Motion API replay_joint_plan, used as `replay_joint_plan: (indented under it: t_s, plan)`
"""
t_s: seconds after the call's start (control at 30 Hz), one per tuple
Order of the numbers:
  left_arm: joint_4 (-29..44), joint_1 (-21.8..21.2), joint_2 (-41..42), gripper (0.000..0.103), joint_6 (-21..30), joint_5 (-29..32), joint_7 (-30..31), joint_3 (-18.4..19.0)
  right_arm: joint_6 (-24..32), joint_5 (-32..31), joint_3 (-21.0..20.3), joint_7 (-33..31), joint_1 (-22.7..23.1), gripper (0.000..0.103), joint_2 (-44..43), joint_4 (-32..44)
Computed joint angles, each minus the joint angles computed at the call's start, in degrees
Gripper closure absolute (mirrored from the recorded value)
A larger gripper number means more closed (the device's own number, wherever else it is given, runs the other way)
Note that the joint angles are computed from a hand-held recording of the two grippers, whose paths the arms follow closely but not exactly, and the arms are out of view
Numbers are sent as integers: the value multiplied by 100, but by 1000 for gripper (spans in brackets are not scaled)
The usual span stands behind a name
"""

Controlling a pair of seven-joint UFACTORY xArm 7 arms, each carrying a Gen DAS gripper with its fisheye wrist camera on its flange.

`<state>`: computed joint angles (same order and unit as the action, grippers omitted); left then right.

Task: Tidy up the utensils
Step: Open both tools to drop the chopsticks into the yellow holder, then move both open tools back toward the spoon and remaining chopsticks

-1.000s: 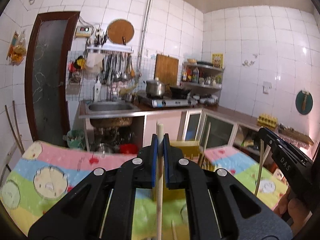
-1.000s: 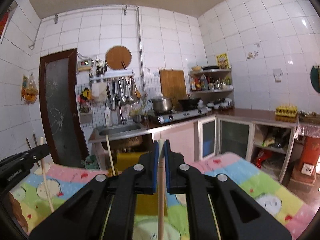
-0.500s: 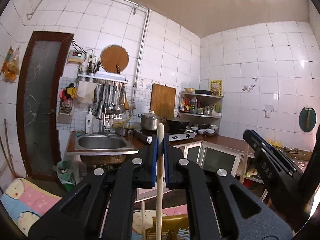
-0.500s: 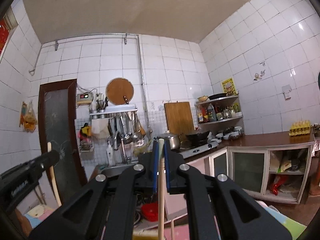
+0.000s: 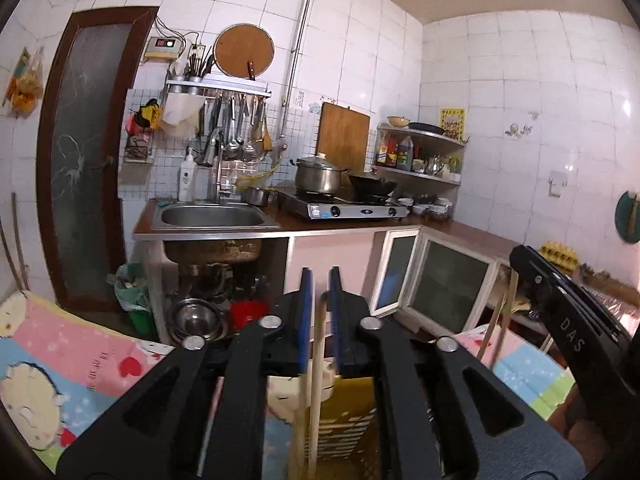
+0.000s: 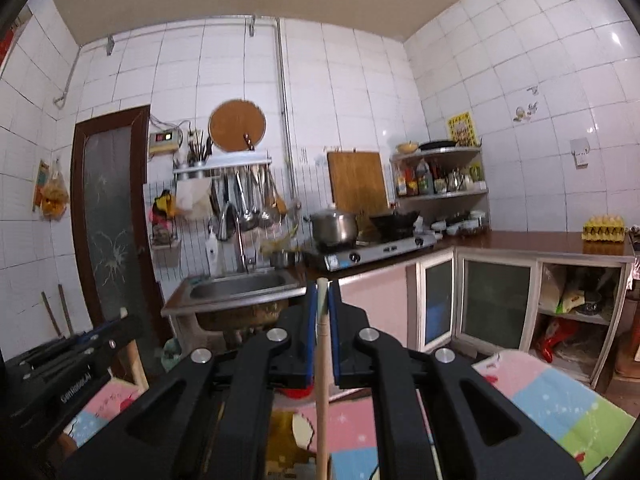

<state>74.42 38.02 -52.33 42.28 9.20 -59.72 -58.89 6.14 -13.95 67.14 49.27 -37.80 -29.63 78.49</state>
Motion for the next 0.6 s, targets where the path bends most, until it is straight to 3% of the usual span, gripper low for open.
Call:
replay_joint_plan:
  t_s: [0.03, 0.07, 0.1, 0.17, 0.27, 0.47, 0.6]
  plan:
    - [22, -49, 5, 58, 100, -3, 48, 49, 163, 0, -92, -88, 165, 95, 63, -4]
    - [30, -117, -56, 40, 215, 2, 57, 119, 382, -1, -200, -170, 358, 86, 141, 26]
    - [27, -167, -162, 36, 294, 29, 46, 192, 484, -6, -333, -179, 526, 63, 151, 9]
    - [131, -283, -271, 27, 562, 83, 191, 328, 715, -11, -807, -126, 1003, 44, -27, -133]
    - [339, -450, -395, 14, 1098, 100, 484, 509, 1283, -95, -1329, -253, 1660, 44, -101, -176]
    - [393, -1050, -671, 5, 2073, -209, 735, 841, 2418, 161, -2582, -575, 3453, 44, -525, -766]
    - [295, -1404, -875, 5, 2654, -493, 754, 867, 2928, 254, -3028, -602, 4354, 44, -841, -1301]
